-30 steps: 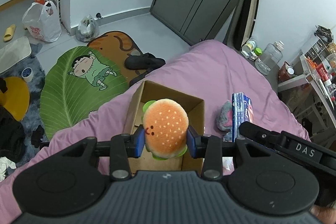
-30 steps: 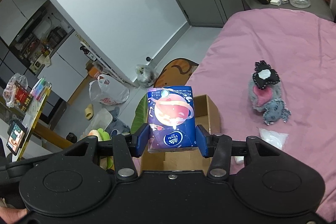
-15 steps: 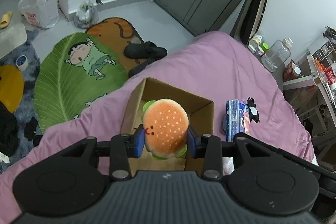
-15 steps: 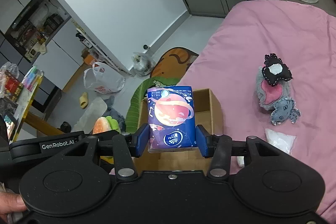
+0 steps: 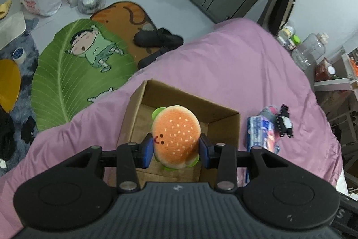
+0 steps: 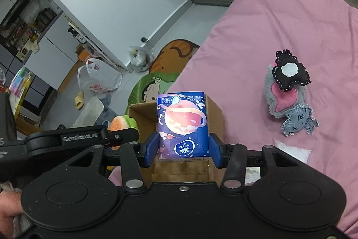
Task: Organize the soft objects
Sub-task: 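Carry the hamburger and tissue pack over the cardboard box with both grippers, then open the left gripper over the box while the right gripper releases the tissue pack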
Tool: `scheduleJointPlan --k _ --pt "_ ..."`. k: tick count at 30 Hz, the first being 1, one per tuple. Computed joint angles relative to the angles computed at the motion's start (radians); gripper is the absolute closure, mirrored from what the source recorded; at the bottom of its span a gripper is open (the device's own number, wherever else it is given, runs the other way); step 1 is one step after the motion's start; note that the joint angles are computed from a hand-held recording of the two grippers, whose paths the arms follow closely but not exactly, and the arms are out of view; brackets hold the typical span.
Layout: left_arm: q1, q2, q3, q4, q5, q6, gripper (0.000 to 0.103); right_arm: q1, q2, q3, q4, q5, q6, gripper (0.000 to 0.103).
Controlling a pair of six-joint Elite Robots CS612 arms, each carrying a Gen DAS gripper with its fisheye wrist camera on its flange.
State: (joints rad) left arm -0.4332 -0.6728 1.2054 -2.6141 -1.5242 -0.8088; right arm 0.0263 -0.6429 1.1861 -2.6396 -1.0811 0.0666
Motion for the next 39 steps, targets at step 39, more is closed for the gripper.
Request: scheduleJointPlan --k 39 --pt "0.003 -0.046 0.046 -0.006 0.108 -0.107 0.034 0.038 0.069 -0.122 0.123 -0.023 -0.041 0.056"
